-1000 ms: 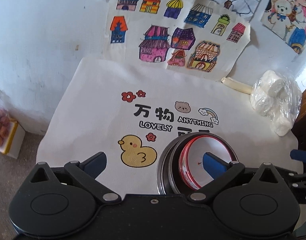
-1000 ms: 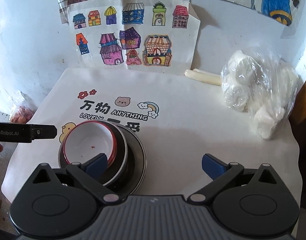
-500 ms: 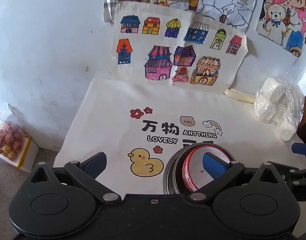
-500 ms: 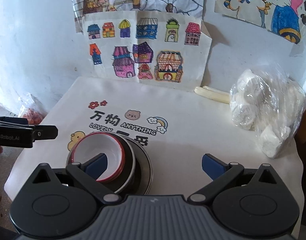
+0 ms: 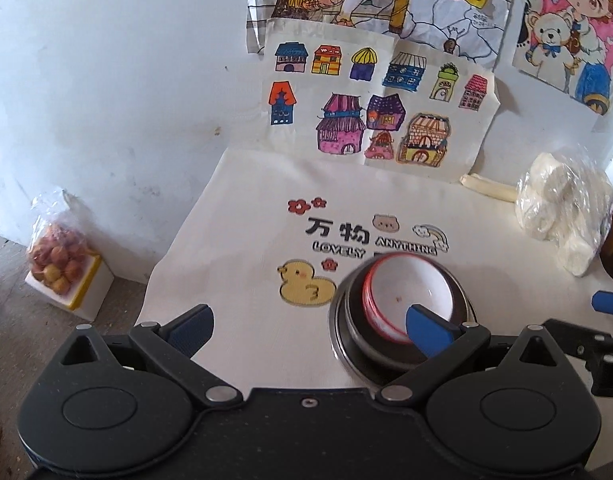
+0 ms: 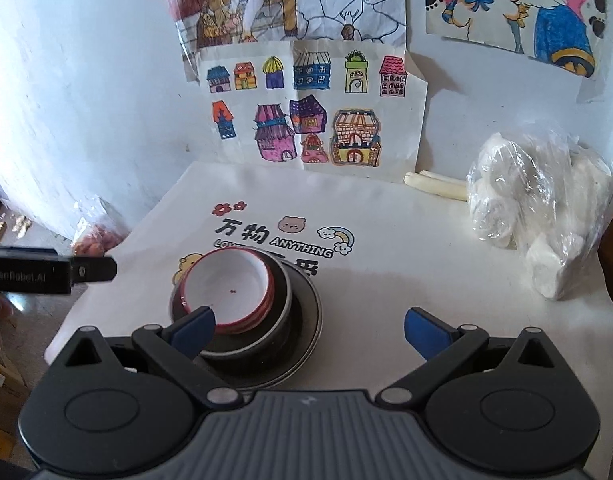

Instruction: Organize plates and bowls

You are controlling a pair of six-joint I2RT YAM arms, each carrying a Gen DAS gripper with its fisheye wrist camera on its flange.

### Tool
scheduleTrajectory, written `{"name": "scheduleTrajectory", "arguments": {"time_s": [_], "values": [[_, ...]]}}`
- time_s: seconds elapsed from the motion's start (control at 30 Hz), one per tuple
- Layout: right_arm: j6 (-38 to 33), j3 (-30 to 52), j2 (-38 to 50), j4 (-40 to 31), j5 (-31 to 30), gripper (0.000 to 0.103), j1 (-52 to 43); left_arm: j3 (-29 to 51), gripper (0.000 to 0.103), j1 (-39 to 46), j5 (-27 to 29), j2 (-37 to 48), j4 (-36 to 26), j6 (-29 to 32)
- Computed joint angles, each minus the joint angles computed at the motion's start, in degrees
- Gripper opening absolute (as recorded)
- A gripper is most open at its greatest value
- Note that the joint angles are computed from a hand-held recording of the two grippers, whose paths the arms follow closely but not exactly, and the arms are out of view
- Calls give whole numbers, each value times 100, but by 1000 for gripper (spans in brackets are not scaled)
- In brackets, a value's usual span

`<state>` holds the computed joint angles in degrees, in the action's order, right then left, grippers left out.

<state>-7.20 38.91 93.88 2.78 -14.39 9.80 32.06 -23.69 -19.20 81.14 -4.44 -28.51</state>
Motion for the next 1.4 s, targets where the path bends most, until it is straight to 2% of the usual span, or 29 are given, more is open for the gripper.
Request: {"name": "scheduleTrajectory", "arguments": {"time_s": [0.17, 0.47, 0.73, 1.03, 1.4], "values": [[-125, -453, -475, 3, -229, 103, -170, -229, 102, -614, -506, -514, -464, -456], [-155, -1098, -1253, -45, -377, 103, -284, -302, 102, -1305, -1025, -1264, -1664, -1225], [-166, -1384, -1839, -239, -366, 103, -177, -483, 102, -1538, -1143, -1701, -1937, -1408], [185, -1663, -2437, -315, 184, 103, 301, -992, 102, -1318, -819, -2365, -1682, -911], [1319, -2144, -3388, -457, 1418, 103, 1530, -1513, 102, -692, -245, -3602, -1824, 167]]}}
